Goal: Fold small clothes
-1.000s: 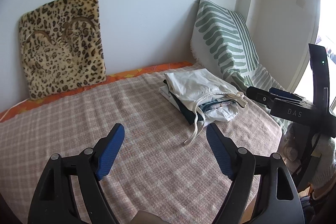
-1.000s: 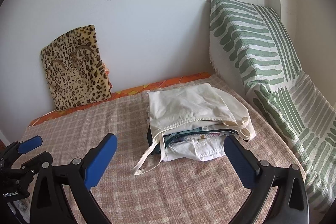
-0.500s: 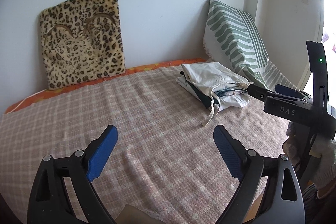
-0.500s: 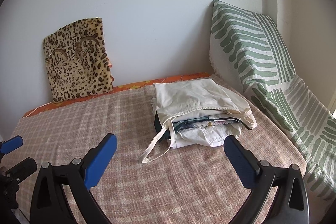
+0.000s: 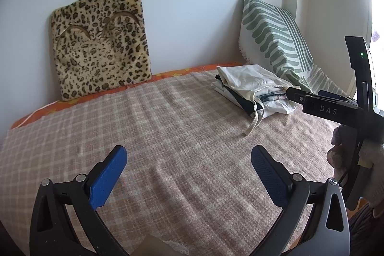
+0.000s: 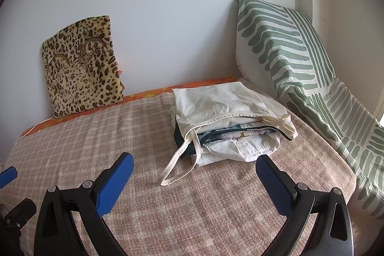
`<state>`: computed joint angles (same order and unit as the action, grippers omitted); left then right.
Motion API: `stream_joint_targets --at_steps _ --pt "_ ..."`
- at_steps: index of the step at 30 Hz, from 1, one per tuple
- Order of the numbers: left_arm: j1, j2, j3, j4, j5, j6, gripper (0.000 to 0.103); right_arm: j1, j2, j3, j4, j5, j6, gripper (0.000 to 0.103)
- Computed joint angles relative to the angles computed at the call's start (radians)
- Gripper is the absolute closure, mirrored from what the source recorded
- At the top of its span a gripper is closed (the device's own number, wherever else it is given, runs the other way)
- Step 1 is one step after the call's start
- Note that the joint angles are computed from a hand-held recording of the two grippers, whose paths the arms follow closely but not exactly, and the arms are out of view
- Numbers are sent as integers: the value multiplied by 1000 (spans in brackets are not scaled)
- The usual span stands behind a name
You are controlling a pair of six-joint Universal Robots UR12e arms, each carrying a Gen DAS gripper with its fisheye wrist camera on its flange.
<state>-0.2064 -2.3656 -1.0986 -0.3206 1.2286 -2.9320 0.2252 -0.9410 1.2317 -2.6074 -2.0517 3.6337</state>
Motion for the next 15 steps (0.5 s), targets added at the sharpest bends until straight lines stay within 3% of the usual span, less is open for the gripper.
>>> stream_joint_targets --at_steps 15 --pt "14 -1 13 -73 -5 -81 0 0 -1 5 3 -16 16 0"
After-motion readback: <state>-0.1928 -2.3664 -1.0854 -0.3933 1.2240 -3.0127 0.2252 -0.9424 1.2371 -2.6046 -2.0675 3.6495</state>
